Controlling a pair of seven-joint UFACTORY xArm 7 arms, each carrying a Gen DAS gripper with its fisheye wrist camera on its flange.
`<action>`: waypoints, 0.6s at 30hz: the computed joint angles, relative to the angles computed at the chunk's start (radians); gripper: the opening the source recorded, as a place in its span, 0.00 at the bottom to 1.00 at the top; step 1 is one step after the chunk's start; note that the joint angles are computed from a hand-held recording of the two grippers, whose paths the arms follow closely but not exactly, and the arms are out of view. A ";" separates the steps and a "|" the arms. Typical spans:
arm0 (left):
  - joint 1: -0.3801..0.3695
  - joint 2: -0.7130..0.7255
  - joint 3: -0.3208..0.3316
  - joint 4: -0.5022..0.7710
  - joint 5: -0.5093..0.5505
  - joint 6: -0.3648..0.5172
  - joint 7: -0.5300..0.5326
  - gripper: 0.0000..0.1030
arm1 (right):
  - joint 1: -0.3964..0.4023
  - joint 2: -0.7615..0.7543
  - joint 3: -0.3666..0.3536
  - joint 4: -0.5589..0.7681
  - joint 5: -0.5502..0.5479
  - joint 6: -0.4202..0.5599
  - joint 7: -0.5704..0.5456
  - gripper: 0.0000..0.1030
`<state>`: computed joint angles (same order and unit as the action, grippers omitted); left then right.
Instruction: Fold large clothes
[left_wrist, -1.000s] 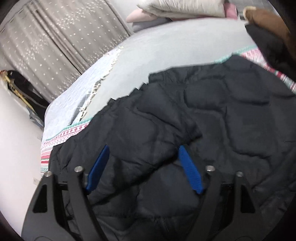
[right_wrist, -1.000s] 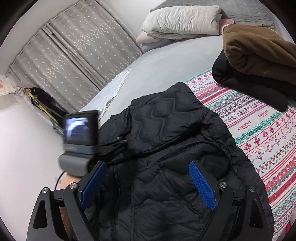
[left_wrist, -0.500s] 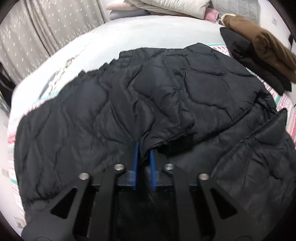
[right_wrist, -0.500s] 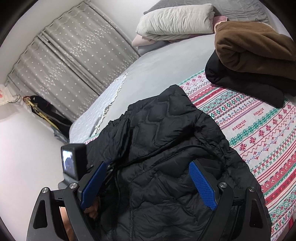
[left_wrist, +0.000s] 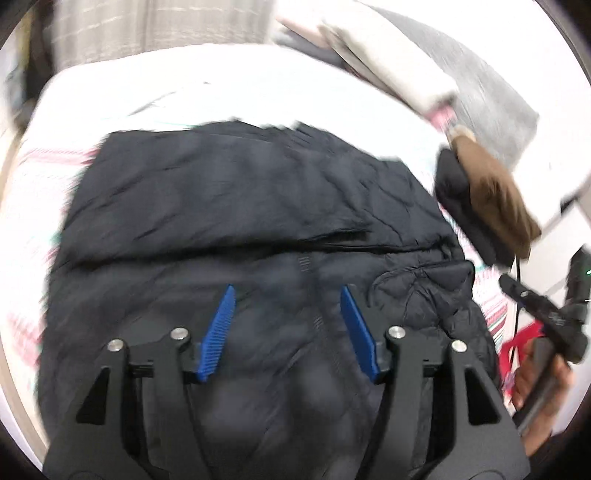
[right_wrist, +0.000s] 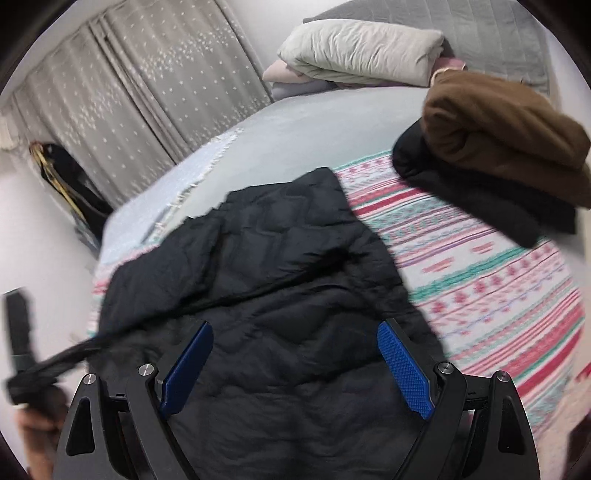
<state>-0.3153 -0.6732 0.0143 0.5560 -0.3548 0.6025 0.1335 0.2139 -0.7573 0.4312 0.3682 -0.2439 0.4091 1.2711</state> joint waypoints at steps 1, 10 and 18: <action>0.041 -0.072 0.008 -0.037 0.023 0.031 -0.016 0.63 | 0.021 -0.023 -0.021 -0.018 0.009 0.017 -0.015 0.89; 0.382 -0.566 0.235 -0.302 0.146 0.310 0.012 0.64 | 0.244 -0.347 -0.107 -0.192 0.144 0.242 -0.139 0.89; 0.596 -0.686 0.375 -0.355 0.134 0.504 0.134 0.64 | 0.556 -0.770 -0.018 -0.361 0.288 0.535 0.027 0.89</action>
<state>0.2803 -1.3592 0.3892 0.2010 -0.2208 1.1061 0.2674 0.7702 -1.5272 0.4134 0.0068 0.0436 0.9445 1.2984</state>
